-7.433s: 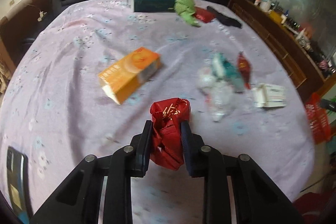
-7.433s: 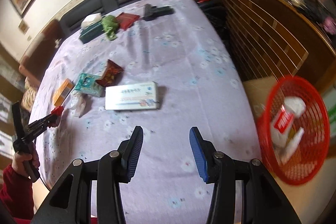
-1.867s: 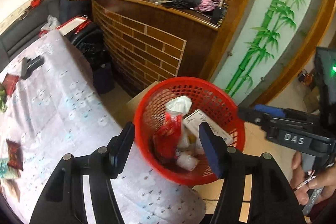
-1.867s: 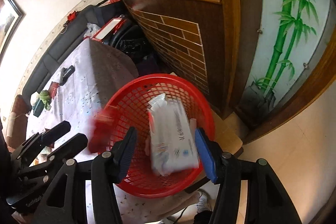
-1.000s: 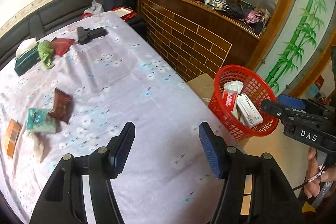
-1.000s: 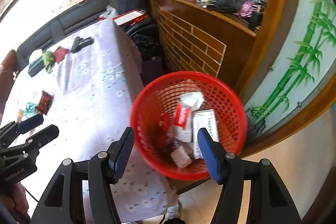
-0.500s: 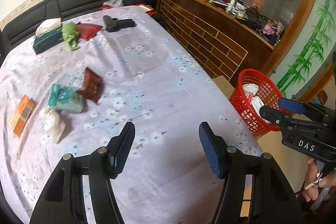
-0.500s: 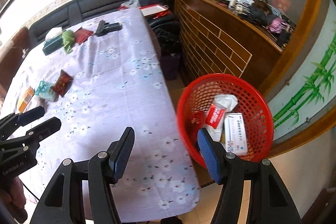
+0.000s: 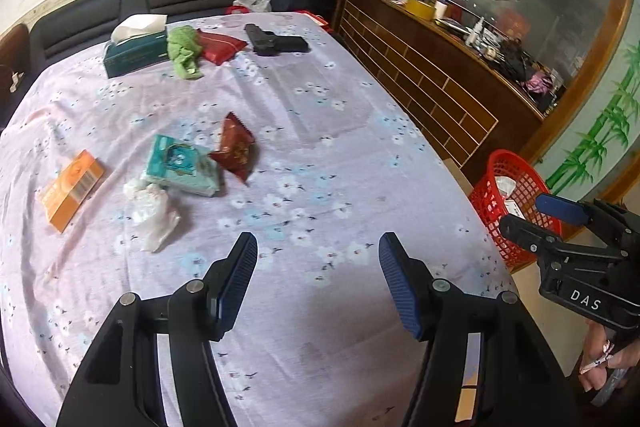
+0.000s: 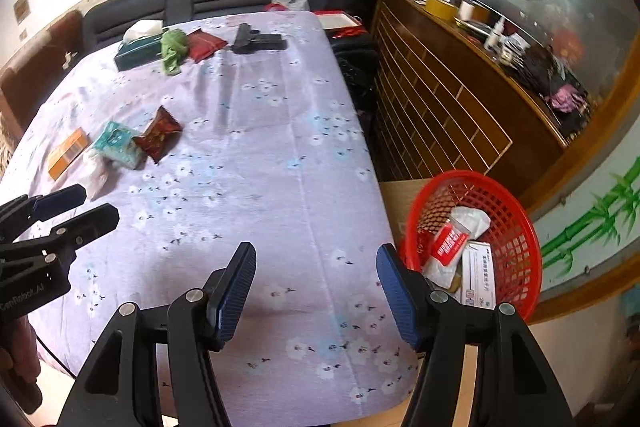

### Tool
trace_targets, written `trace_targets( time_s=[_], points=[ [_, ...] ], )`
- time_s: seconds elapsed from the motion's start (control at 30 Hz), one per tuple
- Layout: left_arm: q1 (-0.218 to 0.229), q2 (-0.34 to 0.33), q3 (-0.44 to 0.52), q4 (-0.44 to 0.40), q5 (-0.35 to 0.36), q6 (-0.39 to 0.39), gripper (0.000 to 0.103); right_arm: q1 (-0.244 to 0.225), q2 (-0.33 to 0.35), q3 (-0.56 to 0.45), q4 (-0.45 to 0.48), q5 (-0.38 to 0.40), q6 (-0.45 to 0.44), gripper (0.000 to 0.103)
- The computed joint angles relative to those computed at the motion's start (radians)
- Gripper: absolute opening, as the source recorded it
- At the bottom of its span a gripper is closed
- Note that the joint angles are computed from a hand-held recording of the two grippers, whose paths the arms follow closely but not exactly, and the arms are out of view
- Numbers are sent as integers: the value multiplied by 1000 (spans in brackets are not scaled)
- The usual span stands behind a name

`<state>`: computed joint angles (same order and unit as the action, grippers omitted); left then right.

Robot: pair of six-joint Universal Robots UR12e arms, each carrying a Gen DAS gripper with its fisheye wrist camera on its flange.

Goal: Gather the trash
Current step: 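Move both tools back over the table, then grasp the clear plastic bag with the left tool while the right tool approaches the teal packet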

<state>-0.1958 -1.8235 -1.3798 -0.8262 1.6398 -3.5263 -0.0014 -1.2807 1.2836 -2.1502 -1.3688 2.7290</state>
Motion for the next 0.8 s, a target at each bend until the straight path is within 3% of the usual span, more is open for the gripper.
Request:
trace_targets(
  time_s=[0.23, 0.43, 0.57, 0.6, 0.67, 0.8],
  points=[
    [40, 45, -49, -16, 11, 11, 62, 13, 5, -13, 40, 24, -6, 68],
    [132, 115, -136, -53, 53, -36, 66, 14, 6, -13, 89, 49, 1, 68],
    [190, 117, -141, -115, -5, -24, 67, 12, 10, -17, 112, 48, 15, 68],
    [204, 113, -140, -115, -61, 1, 67, 12, 11, -19, 115, 45, 19, 68],
    [213, 96, -130, -115, -116, 17, 67, 11, 12, -22, 122, 47, 26, 68],
    [214, 57, -108, -87, -162, -45, 67, 12, 12, -24, 126, 34, 28, 68]
  ],
)
